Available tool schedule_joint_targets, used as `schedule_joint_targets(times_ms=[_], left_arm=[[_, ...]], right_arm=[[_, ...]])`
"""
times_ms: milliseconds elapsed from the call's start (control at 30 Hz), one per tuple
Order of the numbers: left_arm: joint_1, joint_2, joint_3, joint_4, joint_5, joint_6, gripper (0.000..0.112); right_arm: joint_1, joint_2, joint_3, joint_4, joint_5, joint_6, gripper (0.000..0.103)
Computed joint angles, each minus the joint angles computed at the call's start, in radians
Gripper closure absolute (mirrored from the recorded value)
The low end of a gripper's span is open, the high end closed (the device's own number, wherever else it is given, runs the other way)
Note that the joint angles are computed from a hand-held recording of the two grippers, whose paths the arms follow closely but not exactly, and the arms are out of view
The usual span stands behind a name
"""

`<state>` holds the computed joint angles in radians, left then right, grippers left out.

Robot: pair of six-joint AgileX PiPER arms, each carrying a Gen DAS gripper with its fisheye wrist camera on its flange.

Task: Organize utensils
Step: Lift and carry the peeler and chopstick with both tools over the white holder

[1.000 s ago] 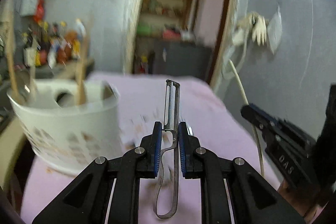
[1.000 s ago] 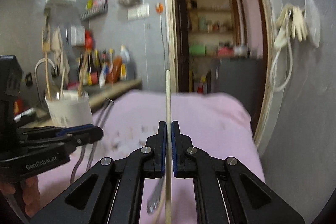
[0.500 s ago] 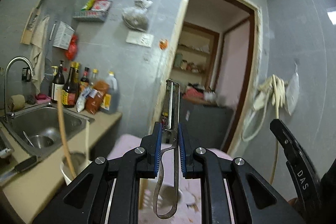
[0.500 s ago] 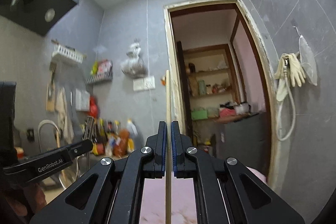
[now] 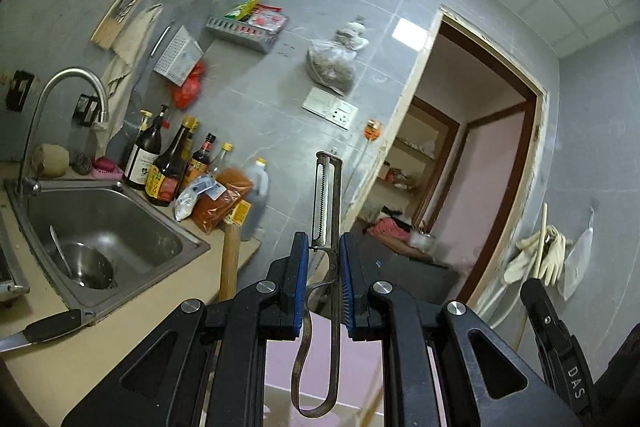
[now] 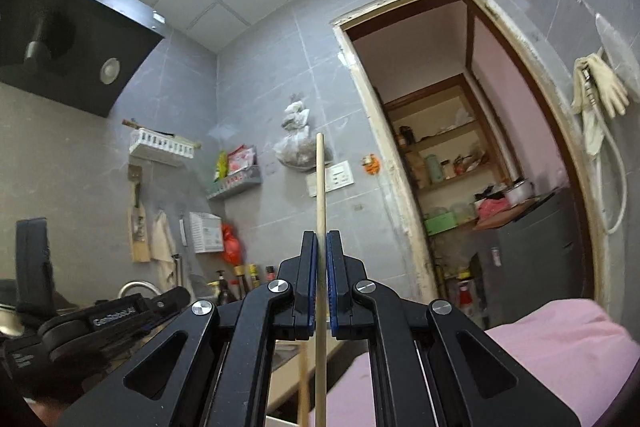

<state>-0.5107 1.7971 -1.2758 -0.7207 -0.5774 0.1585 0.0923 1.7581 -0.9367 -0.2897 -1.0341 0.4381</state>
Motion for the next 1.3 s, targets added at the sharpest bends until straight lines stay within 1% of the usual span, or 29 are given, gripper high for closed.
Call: schedule_joint_targets(times_ms=[100, 167, 367, 500, 633, 767, 800, 1000, 1133, 1200, 1300], left_arm=[[0.011, 0.009, 0.023, 0.041, -0.033, -0.055, 0.100], [0.005, 0.012, 0.029, 0.032, -0.048, -0.057, 0.100], [-0.014, 0.029, 0.043, -0.016, -0.085, -0.006, 0.100], [-0.034, 0.054, 0.040, -0.057, -0.116, 0.038, 0.100], [-0.062, 0.083, 0.043, -0.090, -0.174, 0.065, 0.100], [-0.083, 0.107, 0.033, -0.121, -0.196, 0.107, 0.100], [-0.089, 0.113, 0.030, -0.130, -0.202, 0.120, 0.100], [-0.105, 0.123, 0.034, -0.151, -0.195, 0.148, 0.100], [-0.115, 0.124, 0.037, -0.192, -0.163, 0.190, 0.100], [-0.123, 0.123, 0.042, -0.198, -0.165, 0.206, 0.100], [-0.130, 0.117, 0.047, -0.209, -0.146, 0.222, 0.100]], right_arm=[[0.002, 0.026, -0.015, -0.016, -0.008, 0.014, 0.100], [0.000, 0.043, -0.027, -0.034, -0.005, 0.035, 0.100], [-0.023, 0.080, -0.050, -0.141, -0.008, 0.126, 0.100], [-0.028, 0.101, -0.064, -0.178, 0.015, 0.161, 0.100], [-0.003, 0.109, -0.052, -0.131, 0.035, 0.094, 0.100], [0.032, 0.113, -0.039, -0.045, 0.069, 0.006, 0.100], [0.046, 0.113, -0.038, -0.009, 0.092, -0.029, 0.100], [0.061, 0.115, -0.043, 0.026, 0.155, -0.061, 0.100], [0.053, 0.100, -0.046, -0.010, 0.216, -0.050, 0.100], [0.047, 0.087, -0.045, -0.040, 0.248, -0.034, 0.100], [0.043, 0.071, -0.045, -0.080, 0.291, -0.024, 0.099]])
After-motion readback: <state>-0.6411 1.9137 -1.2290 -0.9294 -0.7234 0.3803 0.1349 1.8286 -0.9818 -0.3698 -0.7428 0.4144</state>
